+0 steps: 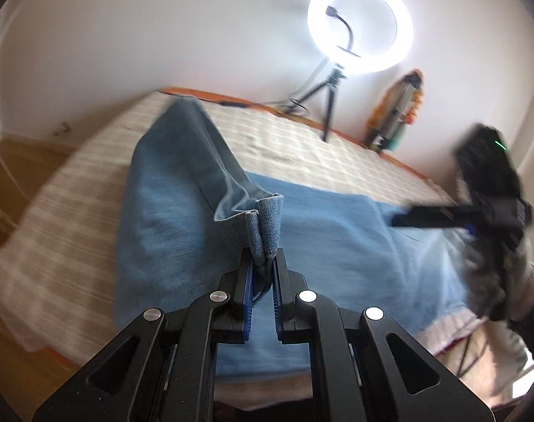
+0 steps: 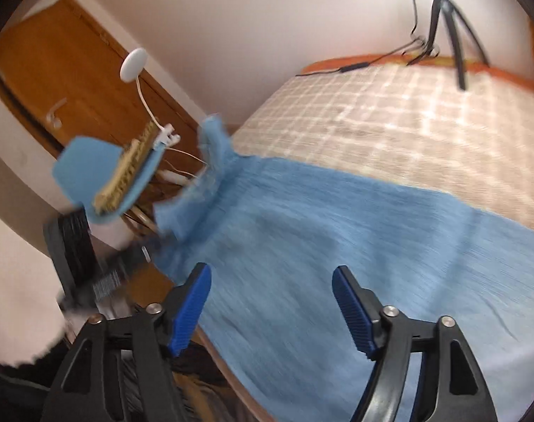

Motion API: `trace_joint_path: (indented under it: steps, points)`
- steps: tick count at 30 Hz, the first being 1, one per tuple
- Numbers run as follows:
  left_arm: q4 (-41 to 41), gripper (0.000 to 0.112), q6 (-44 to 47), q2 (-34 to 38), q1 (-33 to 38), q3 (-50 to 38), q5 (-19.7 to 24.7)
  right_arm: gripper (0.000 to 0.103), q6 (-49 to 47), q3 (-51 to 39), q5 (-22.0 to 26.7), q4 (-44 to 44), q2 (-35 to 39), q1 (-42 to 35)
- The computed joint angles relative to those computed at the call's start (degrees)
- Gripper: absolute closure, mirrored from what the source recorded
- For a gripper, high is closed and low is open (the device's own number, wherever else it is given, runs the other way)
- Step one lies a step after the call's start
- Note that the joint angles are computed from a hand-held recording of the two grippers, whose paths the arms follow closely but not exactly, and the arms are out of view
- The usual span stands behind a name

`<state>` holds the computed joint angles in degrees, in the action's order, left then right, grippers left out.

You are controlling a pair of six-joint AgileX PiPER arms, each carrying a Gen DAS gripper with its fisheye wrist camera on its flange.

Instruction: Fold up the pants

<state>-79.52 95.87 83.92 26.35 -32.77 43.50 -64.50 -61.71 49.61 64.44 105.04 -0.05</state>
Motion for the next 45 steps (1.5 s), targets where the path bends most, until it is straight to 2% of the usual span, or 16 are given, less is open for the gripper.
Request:
trace_joint_path:
  steps: [6, 8, 14, 16, 18, 20, 21, 22, 23, 27, 33, 38, 45]
  points:
    - [-0.13, 0.104, -3.02, -0.96, 0.2, 0.54, 3.39, 0.027, 12.52, -16.58, 7.73, 1.46, 13.76, 3.89]
    - [0.92, 0.104, -4.02, -1.26, 2.38, 0.05, 6.08, 0.027, 17.3, -21.01, 8.03, 1.07, 17.18, 5.56]
    - [3.59, 0.104, -5.38, -3.97, 3.96, 0.21, 9.01, 0.027, 25.95, -34.64, 11.57, 2.2, 27.24, 9.22]
    - [4.81, 0.104, -5.61, -4.41, 4.42, 0.35, 9.93, 0.029, 29.3, -38.43, 10.15, 1.44, 29.54, 10.59]
    - [5.43, 0.104, -5.94, -4.88, 3.41, 0.49, 9.53, 0.038, 32.26, -41.32, 7.89, -0.76, 30.83, 11.96]
    - [5.68, 0.104, -5.99, -5.4, 2.34, 0.95, 8.85, 0.073, 35.77, -43.76, 6.21, -4.75, 31.36, 13.19]
    - [6.03, 0.104, -6.24, -5.91, 1.48, 1.15, 8.45, 0.078, 37.1, -44.5, 5.31, -6.97, 31.3, 13.69]
    - [6.35, 0.104, -6.42, -6.33, 1.12, 1.28, 8.49, 0.087, 37.42, -44.18, 4.31, -8.39, 30.59, 14.03]
    - [6.7, 0.104, -6.79, -6.79, 0.3, 1.34, 8.46, 0.09, 37.15, -43.28, 3.42, -9.27, 29.51, 14.25]
    - [7.21, 0.104, -8.72, -8.37, -3.55, 1.42, 8.18, 0.095, 33.6, -36.2, -1.83, -12.18, 21.39, 13.79]
    - [4.07, 0.104, -12.77, -11.42, -18.55, 1.51, 3.39, 0.098, 29.35, -24.71, -5.98, -15.19, 7.04, 8.07]
    - [-0.58, 0.104, -14.19, -9.51, -31.82, 0.33, -2.04, 0.098, 28.43, -19.06, -6.9, -19.45, -0.01, 2.47]
    - [-3.01, 0.104, -18.23, -4.34, -49.08, -5.73, -8.96, 0.099, 23.46, -12.82, -4.06, -20.86, -7.33, -9.19]
